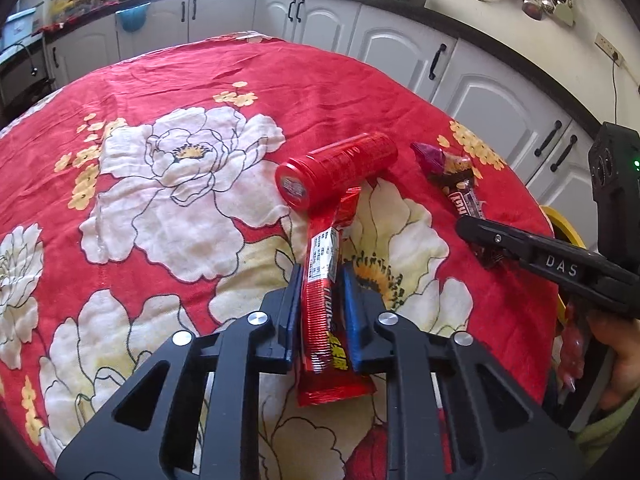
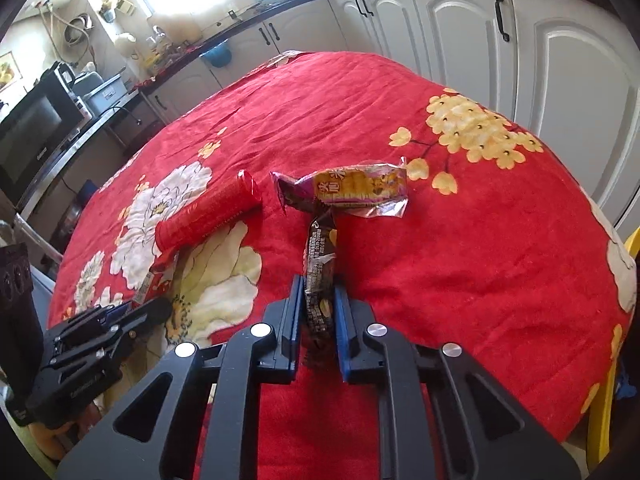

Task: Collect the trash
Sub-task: 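Carry the red candy bar and chocolate bar with both grippers over the bin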

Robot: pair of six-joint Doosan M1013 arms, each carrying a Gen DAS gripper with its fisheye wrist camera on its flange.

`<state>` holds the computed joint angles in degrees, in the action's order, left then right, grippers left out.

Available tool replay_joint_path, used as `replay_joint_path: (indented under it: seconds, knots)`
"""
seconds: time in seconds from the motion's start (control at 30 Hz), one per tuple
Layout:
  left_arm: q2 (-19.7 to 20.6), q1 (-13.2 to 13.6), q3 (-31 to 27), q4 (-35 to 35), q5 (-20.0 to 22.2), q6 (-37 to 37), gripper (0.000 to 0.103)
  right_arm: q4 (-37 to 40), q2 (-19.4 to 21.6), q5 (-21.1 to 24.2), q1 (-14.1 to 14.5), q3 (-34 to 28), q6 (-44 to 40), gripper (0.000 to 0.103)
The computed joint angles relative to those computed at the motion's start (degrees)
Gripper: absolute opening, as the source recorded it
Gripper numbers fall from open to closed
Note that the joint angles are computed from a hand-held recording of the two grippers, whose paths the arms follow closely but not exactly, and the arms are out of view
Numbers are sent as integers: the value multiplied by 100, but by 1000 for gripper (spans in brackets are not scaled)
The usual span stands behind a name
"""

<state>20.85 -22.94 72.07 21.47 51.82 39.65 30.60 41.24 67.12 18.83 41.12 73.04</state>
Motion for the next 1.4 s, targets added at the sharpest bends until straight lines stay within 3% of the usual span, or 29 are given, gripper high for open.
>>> replay_joint_path:
  seconds: [0.67, 1.4]
  knots:
    - [111, -268, -264, 24, 9, 358, 8, 161, -663, -703, -282, 1106, -489, 14]
    - [743, -587, -1433, -300, -197, 814, 8, 313, -1102, -1433, -903, 1678, -277, 14]
